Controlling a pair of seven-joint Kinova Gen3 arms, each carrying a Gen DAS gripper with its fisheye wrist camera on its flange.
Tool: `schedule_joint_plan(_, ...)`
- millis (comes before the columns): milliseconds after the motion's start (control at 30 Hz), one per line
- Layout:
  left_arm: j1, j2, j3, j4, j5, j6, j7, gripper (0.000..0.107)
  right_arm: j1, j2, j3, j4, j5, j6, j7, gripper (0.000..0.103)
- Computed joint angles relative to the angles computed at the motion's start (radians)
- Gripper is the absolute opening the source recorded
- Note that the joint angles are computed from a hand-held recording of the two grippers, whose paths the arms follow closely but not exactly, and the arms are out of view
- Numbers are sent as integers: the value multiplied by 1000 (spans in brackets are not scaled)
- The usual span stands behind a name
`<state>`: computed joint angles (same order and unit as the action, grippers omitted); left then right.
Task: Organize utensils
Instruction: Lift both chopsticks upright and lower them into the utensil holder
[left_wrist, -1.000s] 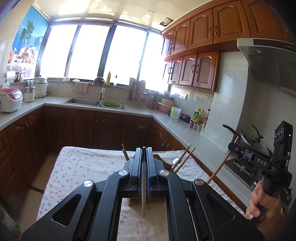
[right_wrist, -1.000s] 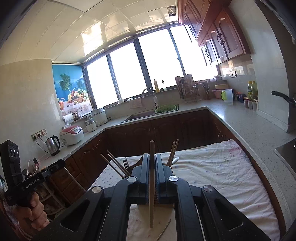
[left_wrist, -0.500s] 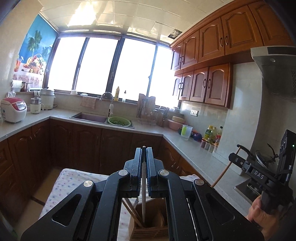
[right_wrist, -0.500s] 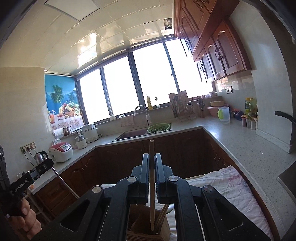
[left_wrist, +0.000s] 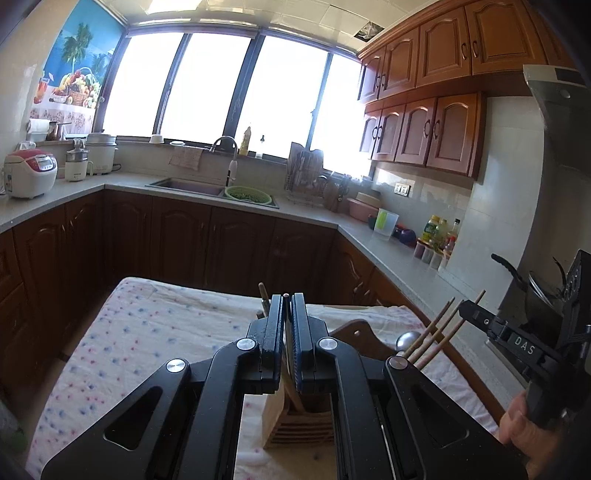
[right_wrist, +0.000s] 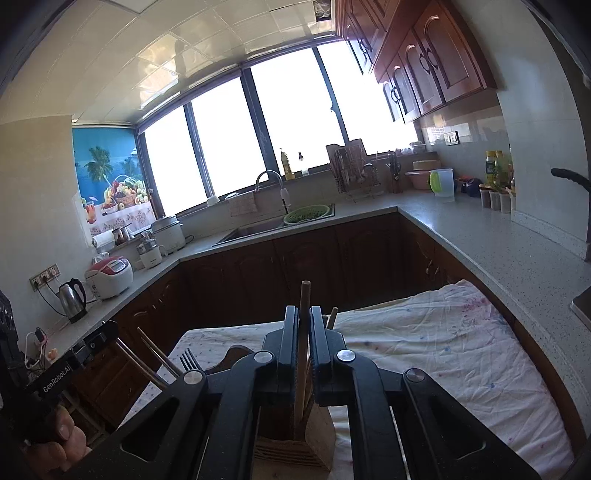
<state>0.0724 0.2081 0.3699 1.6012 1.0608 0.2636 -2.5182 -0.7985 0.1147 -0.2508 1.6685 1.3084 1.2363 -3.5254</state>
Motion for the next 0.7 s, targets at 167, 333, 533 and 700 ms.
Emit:
schedule_joint_plan(167, 12, 3, -8, 11, -11, 14, -12, 4, 11, 9, 4, 1, -49, -35, 11, 6)
schedule_joint_plan(333, 35, 12, -29, -7, -78, 42, 55, 4, 10, 16, 15, -9, -77, -38, 20, 7)
schedule_joint_plan(533, 28, 10, -19, -7, -105, 42, 84, 4, 16, 6, 16, -6, -91, -51, 20, 7)
schedule_joint_plan(700, 37, 8, -30, -16, -150, 54, 132, 4, 16, 7, 15, -6, -90, -53, 10, 7)
